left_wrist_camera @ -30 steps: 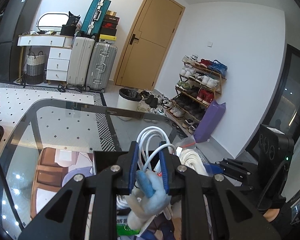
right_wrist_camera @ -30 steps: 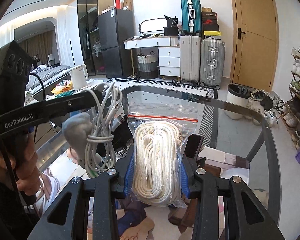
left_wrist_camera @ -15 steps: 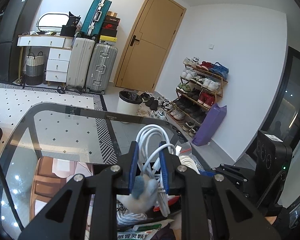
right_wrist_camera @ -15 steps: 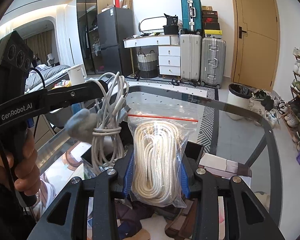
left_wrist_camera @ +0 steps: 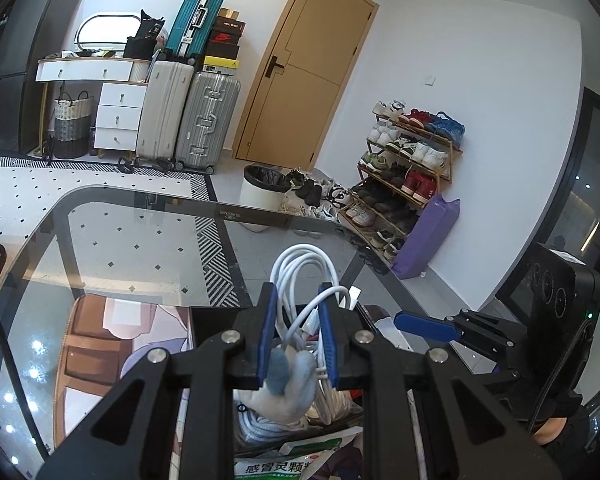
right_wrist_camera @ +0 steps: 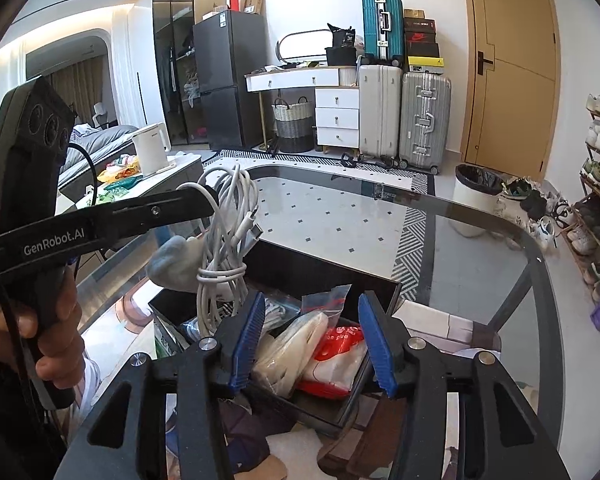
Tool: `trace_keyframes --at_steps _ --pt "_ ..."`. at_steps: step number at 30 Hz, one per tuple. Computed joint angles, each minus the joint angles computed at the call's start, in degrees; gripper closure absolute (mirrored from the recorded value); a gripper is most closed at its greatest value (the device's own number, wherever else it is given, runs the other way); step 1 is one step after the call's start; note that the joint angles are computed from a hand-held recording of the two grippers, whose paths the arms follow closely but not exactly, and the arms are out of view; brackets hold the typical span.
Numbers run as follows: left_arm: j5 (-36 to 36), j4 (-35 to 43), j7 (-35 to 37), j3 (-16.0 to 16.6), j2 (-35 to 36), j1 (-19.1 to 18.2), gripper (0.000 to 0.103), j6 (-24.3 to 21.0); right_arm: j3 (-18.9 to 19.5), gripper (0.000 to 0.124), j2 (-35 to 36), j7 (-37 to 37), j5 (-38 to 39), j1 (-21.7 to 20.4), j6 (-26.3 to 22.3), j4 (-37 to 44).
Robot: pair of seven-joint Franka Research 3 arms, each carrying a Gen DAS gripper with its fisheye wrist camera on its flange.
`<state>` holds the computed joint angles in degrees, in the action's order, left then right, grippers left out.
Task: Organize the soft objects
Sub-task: 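Open both tools to drop the rope bag and cable into the black crate, then close the right tool on the white foam piece while the left tool grasps a green medicine packet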
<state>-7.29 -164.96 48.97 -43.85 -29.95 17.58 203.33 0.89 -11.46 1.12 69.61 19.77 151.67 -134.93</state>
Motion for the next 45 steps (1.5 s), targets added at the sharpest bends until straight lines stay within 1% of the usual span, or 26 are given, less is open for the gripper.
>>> trace_keyframes --at_steps 2,3,4,5,6,7,9,11,12,13,14,15,16,17,18,20,21,22,23,24,25,28,34,37,41,45 --pt "0.1 0.1 0.1 0.2 -0.1 -0.3 0.083 -0.7 0.0 0.073 -0.2 0.1 -0.1 0.0 -0.2 -0.1" --pt "0.5 0.2 0.0 0.9 -0.1 -0.9 0.082 -1.8 -0.1 0.073 -0.2 -0.1 -0.1 -0.1 -0.1 -0.1" --pt "1.1 0.3 -0.2 1.7 -0.3 -1.5 0.077 -3.1 -0.1 0.073 -0.4 -0.3 0.0 -0.1 -0.1 -0.4" --pt "1.4 0.6 -0.9 2.0 -0.8 -1.8 0.067 -5.6 -0.2 0.073 -0.6 -0.3 0.0 -0.1 -0.1 -0.6" --pt "1.7 0.7 -1.7 1.7 -1.6 -1.5 0.062 -7.3 -0.2 0.073 -0.7 -0.2 -0.1 -0.1 -0.2 -0.6" --pt "2.1 0.6 -2.5 1.1 -2.4 -1.1 0.053 -8.1 -0.2 0.073 -0.9 -0.2 -0.1 -0.2 -0.1 -0.9" --pt "3.3 -0.2 -3.8 0.4 -4.0 -0.9 0.052 -8.7 -0.3 0.073 -1.4 -0.4 0.1 -0.1 0.3 -1.4" --pt "5.4 -0.5 -4.2 1.3 -4.4 -1.9 0.05 -9.1 -0.5 0.073 -1.9 -0.4 -0.1 -0.2 0.5 -2.1" --pt "6.0 -0.6 -4.7 0.8 -5.3 -1.6 0.049 -9.6 -0.6 0.072 -2.2 -0.5 0.0 -0.2 0.8 -2.4" --pt "6.7 -0.6 -5.2 0.6 -6.1 -1.5 0.044 -10.4 -0.6 0.072 -2.4 -0.5 0.2 -0.2 1.0 -2.8" --pt "7.2 -0.6 -5.9 -0.5 -7.6 -0.8 0.034 -11.9 -0.8 0.072 -2.6 -0.4 0.1 -0.2 1.1 -3.1" --pt "7.6 -0.8 -6.9 -1.5 -9.3 -0.2 0.027 -12.6 -1.0 0.072 -2.9 -0.4 0.3 -0.3 1.1 -3.4" --pt "8.0 -1.0 -7.9 -2.2 -10.4 0.3 0.016 -12.5 -1.0 0.072 -3.2 -0.3 0.5 -0.2 1.3 -3.9" --pt "8.3 -1.6 -9.0 -3.1 -12.1 0.9 0.012 -12.2 -1.1 0.072 -3.5 -0.4 0.7 -0.2 1.3 -4.2" --pt "8.8 -1.9 -9.7 -3.7 -13.5 1.0 0.012 -12.4 -1.3 0.072 -4.1 -0.5 0.9 -0.3 1.3 -4.7" --pt "10.5 -2.2 -10.5 -3.7 -15.3 0.4 0.01 -14.2 -1.4 0.068 -4.7 -0.7 1.1 -0.2 1.5 -5.5" --pt "11.2 -2.3 -11.1 -4.0 -16.4 0.3 0.009 -15.2 -1.6 0.061 -5.3 -1.3 1.6 -0.1 1.8 -6.2" --pt "11.9 -2.3 -11.6 -4.0 -17.0 0.2 0.006 -16.0 -1.9 0.055 -5.8 -2.1 2.2 0.0 1.8 -6.7" --pt "12.6 -2.5 -12.2 -4.3 -17.9 0.1 0.005 -16.7 -2.1 0.053 -6.3 -2.7 2.8 0.1 1.8 -7.3" --pt "13.3 -2.9 -12.8 -4.5 -18.8 -0.4 0.005 -17.3 -2.3 0.048 -6.8 -3.1 3.1 0.0 1.8 -7.7" --pt "14.1 -3.0 -13.1 -3.9 -19.0 -0.9 0.005 -17.6 -2.4 0.04 -7.4 -3.3 3.4 0.0 1.9 -8.3" --pt "16.0 -4.5 -15.0 -3.3 -20.9 -3.0 0.005 -19.3 -2.8 0.029 -8.8 -4.8 4.8 0.1 2.6 -9.6" --pt "19.2 -6.6 -19.4 -2.3 -23.0 -6.6 0.004 -22.8 -3.3 0.026 -10.5 -4.3 4.5 -0.2 2.1 -11.5" --pt "20.8 -7.2 -21.7 -2.3 -23.3 -7.6 0.003 -24.0 -3.7 0.026 -11.2 -4.3 4.4 -0.3 1.8 -12.5" --pt "23.2 -7.9 -24.2 -1.7 -23.1 -8.7 0.003 -24.3 -4.0 0.026 -11.8 -4.0 3.7 -0.5 0.7 -13.5" --pt "25.8 -7.9 -26.6 -1.7 -22.0 -8.8 0.003 -25.1 -3.6 0.026 -11.9 -3.1 0.7 -0.6 0.1 -14.1"
